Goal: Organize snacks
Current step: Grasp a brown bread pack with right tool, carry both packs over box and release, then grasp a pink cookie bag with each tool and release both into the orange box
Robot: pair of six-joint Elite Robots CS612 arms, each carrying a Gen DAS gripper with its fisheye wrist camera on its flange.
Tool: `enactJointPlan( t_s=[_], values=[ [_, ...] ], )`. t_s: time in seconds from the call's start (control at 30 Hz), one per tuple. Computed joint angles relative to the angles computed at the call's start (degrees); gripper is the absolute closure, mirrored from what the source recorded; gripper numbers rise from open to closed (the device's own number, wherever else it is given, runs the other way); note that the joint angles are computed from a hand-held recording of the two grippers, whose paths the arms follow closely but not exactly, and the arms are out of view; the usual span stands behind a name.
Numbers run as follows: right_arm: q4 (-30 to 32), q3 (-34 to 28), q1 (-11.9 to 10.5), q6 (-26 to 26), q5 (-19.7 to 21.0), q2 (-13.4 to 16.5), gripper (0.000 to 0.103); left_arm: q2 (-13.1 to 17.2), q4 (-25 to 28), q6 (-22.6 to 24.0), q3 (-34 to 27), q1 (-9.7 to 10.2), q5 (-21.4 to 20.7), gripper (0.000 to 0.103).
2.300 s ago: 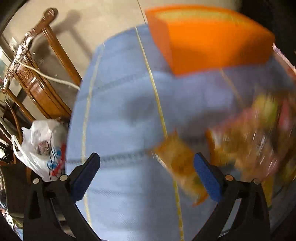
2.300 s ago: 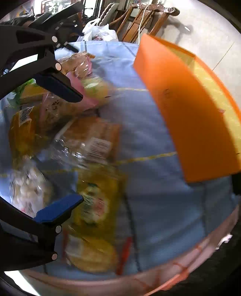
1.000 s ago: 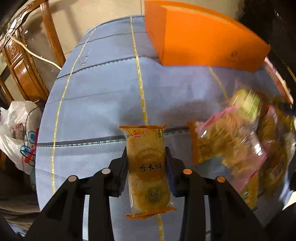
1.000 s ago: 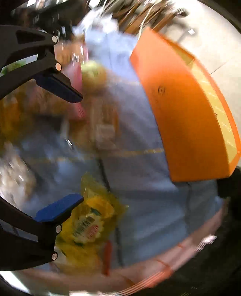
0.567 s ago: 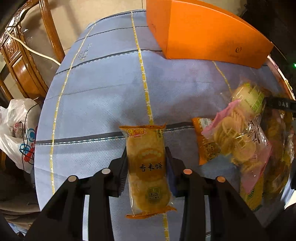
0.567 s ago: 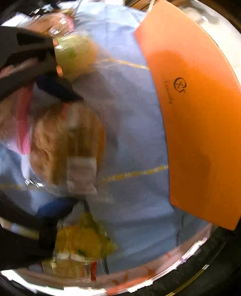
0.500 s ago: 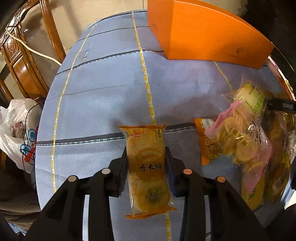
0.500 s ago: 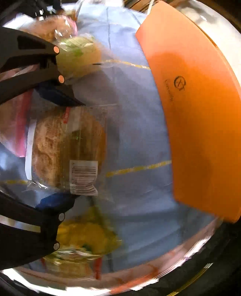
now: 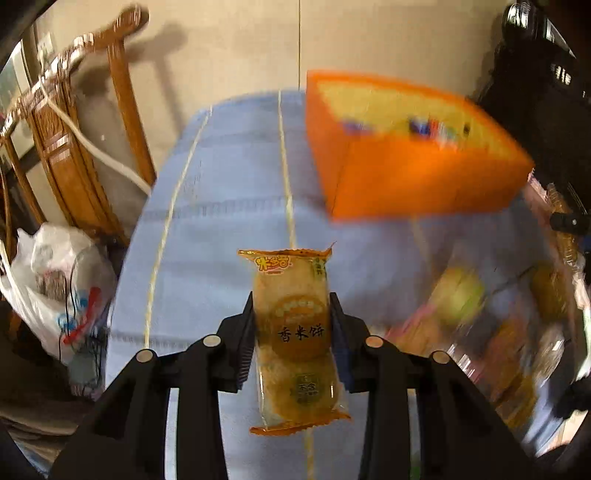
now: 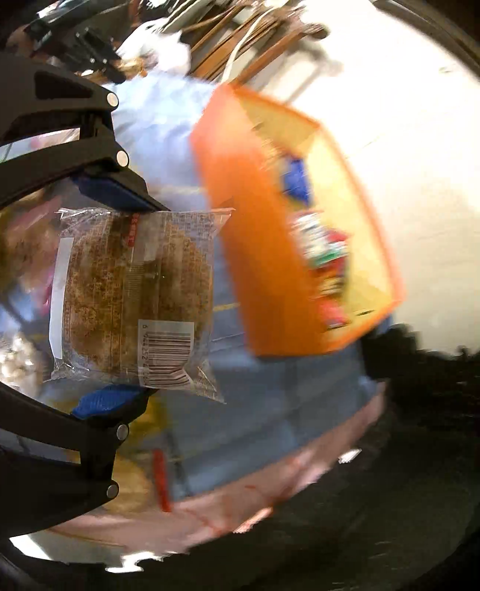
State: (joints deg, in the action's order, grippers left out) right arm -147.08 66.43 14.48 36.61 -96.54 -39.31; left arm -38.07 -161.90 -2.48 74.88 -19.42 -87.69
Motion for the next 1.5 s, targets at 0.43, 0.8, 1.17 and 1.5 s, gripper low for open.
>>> enactJointPlan(
  t_s=[0.43,0.8,1.17,1.5],
  values=[
    [-3.10,-15.81,-2.23,-10.05,-1.13,5.72,0.022,9.60,8.50,5.88,-24.64,-3.54,4.73,0.068],
    [3.65,-27.24,-4.03,-11.23,6.63,12.09,0.004,16.13,13.36,3.62,-37.80,-4.32,5.50,0.004],
    [3.49,2.44,-0.67,-9.52,9.29,-1.49,0.004,1.14,-1.71,17.14,-1.59,-3.23,1.49,0.004],
    [7.10,3.88,3.41,-14.07,8.90,1.85,0.003,2.07,-5.14,12.56,3.02,-2.56,-6.12,0.004]
  ],
)
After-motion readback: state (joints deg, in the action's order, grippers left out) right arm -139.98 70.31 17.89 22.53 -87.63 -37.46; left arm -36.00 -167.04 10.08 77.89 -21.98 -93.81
